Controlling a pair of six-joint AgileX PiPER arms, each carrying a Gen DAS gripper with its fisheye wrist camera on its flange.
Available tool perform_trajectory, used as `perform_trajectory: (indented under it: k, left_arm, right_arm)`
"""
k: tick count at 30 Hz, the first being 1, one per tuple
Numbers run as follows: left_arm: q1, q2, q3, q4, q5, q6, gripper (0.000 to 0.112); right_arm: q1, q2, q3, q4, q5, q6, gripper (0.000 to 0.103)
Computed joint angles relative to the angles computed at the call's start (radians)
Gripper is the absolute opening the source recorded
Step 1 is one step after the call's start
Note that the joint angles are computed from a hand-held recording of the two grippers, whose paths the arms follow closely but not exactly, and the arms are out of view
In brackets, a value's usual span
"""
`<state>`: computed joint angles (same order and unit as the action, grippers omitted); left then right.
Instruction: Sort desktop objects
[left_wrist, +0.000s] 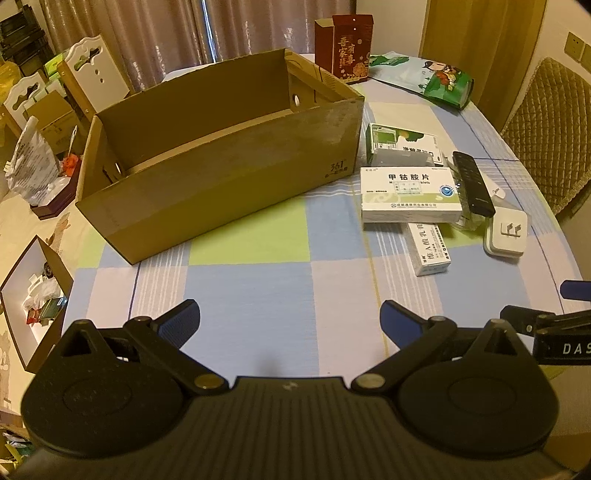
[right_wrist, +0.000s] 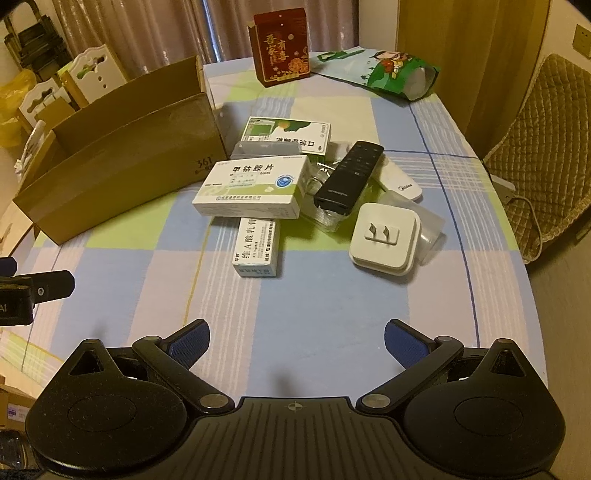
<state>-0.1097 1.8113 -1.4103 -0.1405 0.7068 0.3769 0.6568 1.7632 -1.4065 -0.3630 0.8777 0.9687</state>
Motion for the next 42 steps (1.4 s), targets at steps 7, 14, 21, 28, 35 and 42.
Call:
perform_trajectory:
  k: [7,14,21,28,35,42]
  left_arm:
    - [0.004,-0.003,0.003,0.003,-0.003,-0.011,0.103]
    - [0.008,0.010,-0.009,0.012,-0.003,-0.026,0.103]
    - [0.015,0.049,-0.058,0.043,0.002,-0.066,0.103]
    - [0.016,0.097,-0.124,0.063,0.024,-0.096,0.103]
    - [0.002,0.161,-0.211,0.087,0.068,-0.150,0.103]
    - [-0.017,0.220,-0.288,0.101,0.105,-0.195,0.103]
  right_arm:
    - [-0.004,-0.007,0.011,-0.003,-0.028,-0.005,0.103]
    - [-0.036,-0.046,0.073,-0.027,-0.151,-0.044,0.103]
    - [-0.144,-0.060,0.097,0.132,-0.234,-0.390,0.103]
    - [-0.261,-0.047,0.108,0.421,-0.348,-0.939,0.103]
    - [-0.357,0.086,-0.038,0.666,-0.284,-1.429,0.103]
    - [-0.428,0.240,-0.238,0.778,-0.151,-1.670,0.103]
